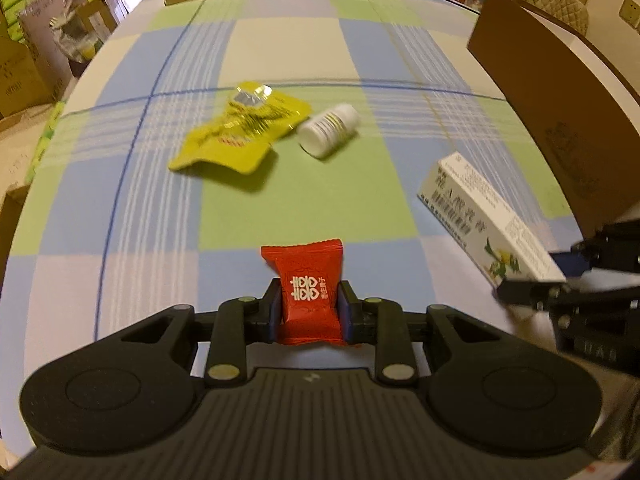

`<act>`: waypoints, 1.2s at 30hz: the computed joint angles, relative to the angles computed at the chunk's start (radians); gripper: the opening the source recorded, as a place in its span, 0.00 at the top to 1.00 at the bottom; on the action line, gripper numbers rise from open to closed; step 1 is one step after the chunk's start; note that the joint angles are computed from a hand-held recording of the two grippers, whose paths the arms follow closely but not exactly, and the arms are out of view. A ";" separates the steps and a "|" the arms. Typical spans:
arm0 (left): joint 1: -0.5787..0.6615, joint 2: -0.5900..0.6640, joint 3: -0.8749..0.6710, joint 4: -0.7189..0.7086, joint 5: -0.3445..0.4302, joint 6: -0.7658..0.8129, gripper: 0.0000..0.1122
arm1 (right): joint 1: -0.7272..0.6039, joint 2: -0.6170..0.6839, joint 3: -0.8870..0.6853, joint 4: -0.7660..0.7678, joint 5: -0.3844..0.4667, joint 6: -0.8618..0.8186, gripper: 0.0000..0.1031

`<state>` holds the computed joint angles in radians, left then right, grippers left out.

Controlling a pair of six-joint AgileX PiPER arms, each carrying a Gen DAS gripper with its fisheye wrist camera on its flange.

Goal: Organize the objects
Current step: 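Lift the ointment box with the right gripper while the left grasps the red packet, then carry the red packet and ointment box over the brown box with both tools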

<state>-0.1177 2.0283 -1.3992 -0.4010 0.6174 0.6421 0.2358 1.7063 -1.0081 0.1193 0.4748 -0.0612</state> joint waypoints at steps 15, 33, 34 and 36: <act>-0.046 -0.044 0.072 -0.018 -0.034 0.036 0.77 | -0.020 0.021 0.032 0.164 -0.149 -0.174 0.62; -0.069 -0.025 0.048 -0.010 -0.050 0.063 0.78 | -0.040 0.033 0.032 0.273 -0.170 -0.281 0.78; -0.070 -0.024 0.047 -0.008 -0.050 0.062 0.78 | -0.041 0.032 0.032 0.279 -0.169 -0.285 0.78; -0.070 -0.023 0.045 -0.004 -0.048 0.055 0.78 | -0.043 0.029 0.034 0.283 -0.169 -0.290 0.78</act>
<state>-0.1873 2.0057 -1.3541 -0.4051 0.5692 0.6968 0.1931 1.7354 -0.9738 0.4021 0.3058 -0.3511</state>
